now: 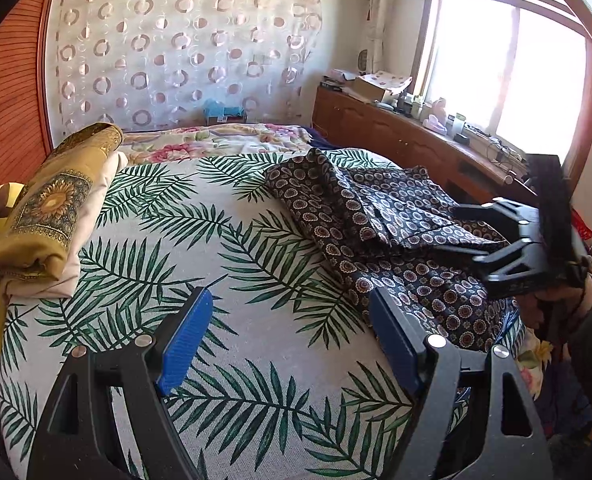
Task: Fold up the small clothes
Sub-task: 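Release the shirt and smooth the folded bundle with both grippers, then grasp the navy shirt edge with the right gripper and lift it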
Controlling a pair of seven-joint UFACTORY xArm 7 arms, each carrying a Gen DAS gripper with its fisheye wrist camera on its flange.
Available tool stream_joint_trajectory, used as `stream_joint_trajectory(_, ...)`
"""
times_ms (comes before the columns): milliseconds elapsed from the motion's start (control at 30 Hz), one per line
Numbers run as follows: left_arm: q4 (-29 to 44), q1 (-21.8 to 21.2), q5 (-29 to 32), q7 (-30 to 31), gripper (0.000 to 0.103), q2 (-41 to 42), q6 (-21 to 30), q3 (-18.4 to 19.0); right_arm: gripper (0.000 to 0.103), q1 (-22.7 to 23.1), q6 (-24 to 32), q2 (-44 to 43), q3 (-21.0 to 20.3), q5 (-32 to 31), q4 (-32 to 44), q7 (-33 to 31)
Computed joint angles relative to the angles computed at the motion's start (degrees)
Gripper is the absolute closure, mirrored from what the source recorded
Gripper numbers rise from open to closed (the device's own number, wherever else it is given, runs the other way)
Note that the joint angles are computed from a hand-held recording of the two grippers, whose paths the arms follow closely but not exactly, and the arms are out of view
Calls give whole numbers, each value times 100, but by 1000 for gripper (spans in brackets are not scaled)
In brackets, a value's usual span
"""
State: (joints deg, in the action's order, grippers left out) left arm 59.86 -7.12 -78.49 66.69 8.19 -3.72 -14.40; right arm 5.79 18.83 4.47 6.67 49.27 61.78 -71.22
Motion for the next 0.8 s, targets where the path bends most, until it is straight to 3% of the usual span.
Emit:
stream_joint_trajectory(67,29,19,-143,124,23,15,16,-19,13,72,126,322,-54,-762,314,550)
stream_joint_trajectory(200,21,-41,-23,4,23,39,57,59,14,121,83,819,-38,-1913,765,1268)
stream_joint_trajectory(400,42,-26,-62,23,23,81,100,43,19,149,43,1148,65,-3027,967,1959)
stream_joint_trajectory(433,48,-30,-40,-2,23,94,102,48,23,52,36,1178,181,-2989,998,1858)
stream_joint_trajectory(500,53,-20,-35,-7,23,114,114,37,46,-165,314,1147,362,-2820,1061,1639)
stream_joint_trajectory(533,38,-24,15,-57,23,110,123,44,68,-137,367,1181,319,-2897,1141,1715)
stream_joint_trajectory(633,50,-3,-5,-29,23,130,129,2,91,-165,637,1327,287,-3005,1419,1794)
stream_joint_trajectory(800,72,-2,35,-53,23,214,157,-21,98,-294,421,1428,267,-2921,1701,1935)
